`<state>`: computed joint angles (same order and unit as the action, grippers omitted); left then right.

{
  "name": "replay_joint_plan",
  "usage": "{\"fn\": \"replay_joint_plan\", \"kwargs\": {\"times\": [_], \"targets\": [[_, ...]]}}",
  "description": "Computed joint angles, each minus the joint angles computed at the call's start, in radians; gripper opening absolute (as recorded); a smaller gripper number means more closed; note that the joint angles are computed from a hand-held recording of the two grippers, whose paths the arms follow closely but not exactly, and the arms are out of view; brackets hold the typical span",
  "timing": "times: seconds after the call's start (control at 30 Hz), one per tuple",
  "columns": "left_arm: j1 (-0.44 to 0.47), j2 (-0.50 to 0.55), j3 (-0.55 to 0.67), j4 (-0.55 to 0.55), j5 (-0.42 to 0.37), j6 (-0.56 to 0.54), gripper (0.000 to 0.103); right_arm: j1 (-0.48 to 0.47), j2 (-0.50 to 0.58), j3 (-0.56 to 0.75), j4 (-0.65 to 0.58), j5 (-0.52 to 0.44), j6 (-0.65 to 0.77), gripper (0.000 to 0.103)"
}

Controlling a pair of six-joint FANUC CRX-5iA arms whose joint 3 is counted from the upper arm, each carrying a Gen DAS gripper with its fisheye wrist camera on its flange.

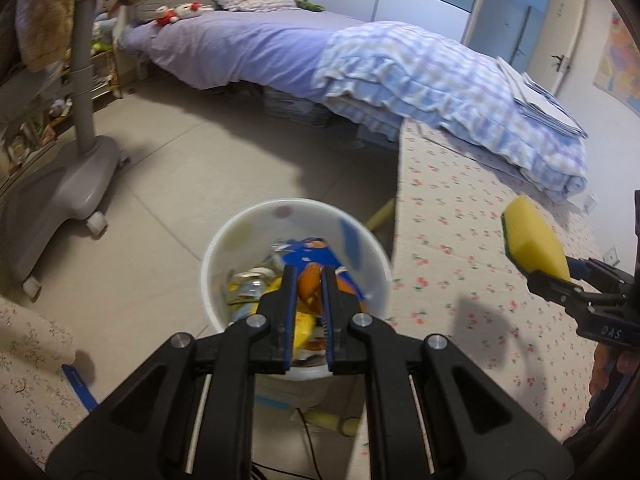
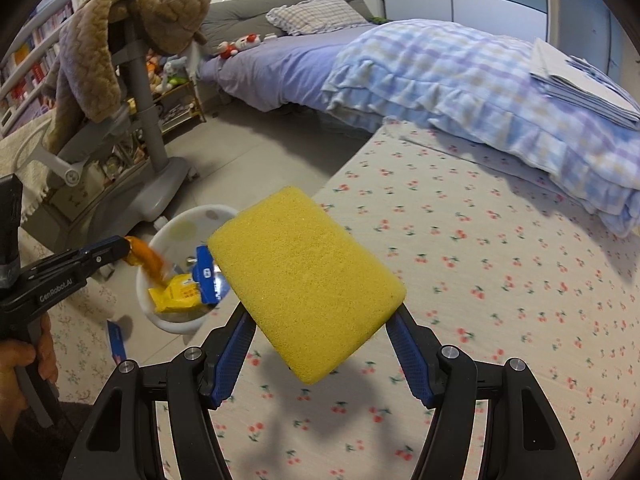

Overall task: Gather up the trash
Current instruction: 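Open the left tool to drop the orange toy while the right tool drops the sponge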

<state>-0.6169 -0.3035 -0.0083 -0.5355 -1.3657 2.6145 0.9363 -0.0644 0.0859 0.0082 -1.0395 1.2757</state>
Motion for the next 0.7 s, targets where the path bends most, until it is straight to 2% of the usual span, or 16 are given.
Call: {"fn": "replay_joint_plan", "kwargs": {"times": [0.07,0.13,0.2,0.27,0.33,0.47,0.7], "targets": [[0.003,-0.014,-0.011,-0.01,-0.02,0.017,0.013,0.011,0.012,0.008,-0.001,0.001,0.0,0.068],[0.011,-0.022,-0.017,-0.01,-0.035,0.027,0.024,0.021,0.027,0.017,-0.003,0.002,-0.003,0.068],[0.008,-0.024,-0.012,-0.028,-0.074,0.051,0.06,0.031,0.041,0.027,-0.004,0.002,-0.006,0.068],[-0.007,-0.03,-0.008,-0.059,-0.108,0.071,0.071,0.04,0.056,0.037,-0.006,0.002,-0.007,0.068],[0.002,-0.034,-0.008,-0.059,-0.134,0.067,0.073,0.051,0.07,0.045,-0.005,0.003,-0.008,0.068],[0.023,-0.035,-0.007,-0.05,-0.198,0.087,0.084,0.076,0.105,0.067,-0.001,0.0,-0.016,0.068],[0.051,-0.032,-0.009,-0.026,-0.246,0.089,0.089,0.112,0.16,0.104,0.006,0.009,-0.034,0.07]]}}
